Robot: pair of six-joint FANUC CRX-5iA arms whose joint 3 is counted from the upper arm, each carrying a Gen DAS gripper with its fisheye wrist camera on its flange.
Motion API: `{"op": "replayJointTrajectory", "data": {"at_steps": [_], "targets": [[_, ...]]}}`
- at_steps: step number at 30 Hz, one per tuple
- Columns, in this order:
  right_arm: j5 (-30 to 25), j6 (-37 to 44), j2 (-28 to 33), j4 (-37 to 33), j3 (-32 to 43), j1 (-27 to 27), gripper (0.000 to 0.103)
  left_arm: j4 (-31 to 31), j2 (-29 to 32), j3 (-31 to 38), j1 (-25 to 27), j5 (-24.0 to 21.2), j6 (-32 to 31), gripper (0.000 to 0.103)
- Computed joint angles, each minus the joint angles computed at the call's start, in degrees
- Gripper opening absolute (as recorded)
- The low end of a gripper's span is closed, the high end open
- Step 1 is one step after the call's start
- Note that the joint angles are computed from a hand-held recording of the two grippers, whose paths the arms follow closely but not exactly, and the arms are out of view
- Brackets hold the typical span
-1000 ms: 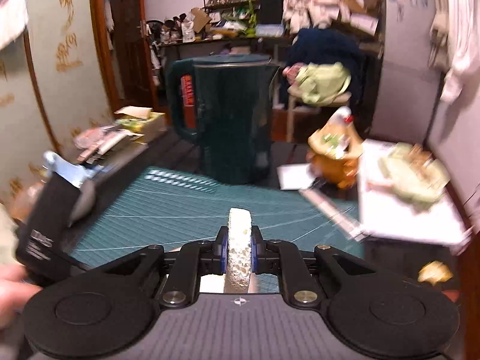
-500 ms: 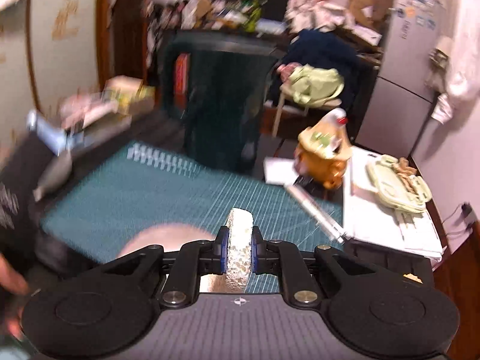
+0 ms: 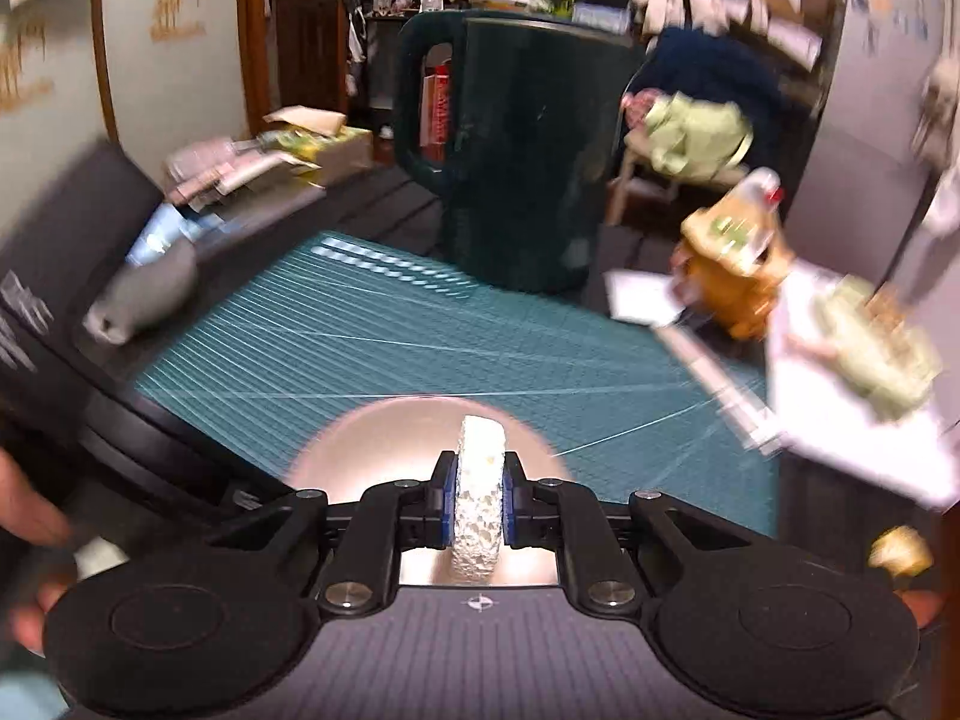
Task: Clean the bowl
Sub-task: 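Scrub the sponge toward the bowl's rim with the right gripper while the left holds it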
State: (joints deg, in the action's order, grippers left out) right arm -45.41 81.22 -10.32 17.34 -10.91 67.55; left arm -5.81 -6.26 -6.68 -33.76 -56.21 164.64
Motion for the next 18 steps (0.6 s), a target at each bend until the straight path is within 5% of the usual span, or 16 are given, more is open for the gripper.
{"op": "replayJointTrajectory", "data": {"at_steps": [4, 10, 14, 18], "targets": [[4.37, -1.07, -2.81, -0.92, -0.25, -2.43, 0.013, 0.01, 0.23, 0.28, -0.1, 0.07, 0.27, 0.022], [-1.65, 8.36, 0.06, -21.66, 9.45, -9.04, 0.013, -0.27, -0.07, -0.13, -0.28, 0.27, 0.6, 0.022], [-3.33, 7.9, 1.69, -15.71, 6.99, -4.51, 0.013, -0.33, -0.29, -0.39, -0.35, 0.38, 0.77, 0.022], [2.82, -0.59, -0.86, 2.45, -2.24, 0.7, 0.013, -0.25, -0.29, -0.43, -0.29, 0.46, 0.78, 0.022]]}}
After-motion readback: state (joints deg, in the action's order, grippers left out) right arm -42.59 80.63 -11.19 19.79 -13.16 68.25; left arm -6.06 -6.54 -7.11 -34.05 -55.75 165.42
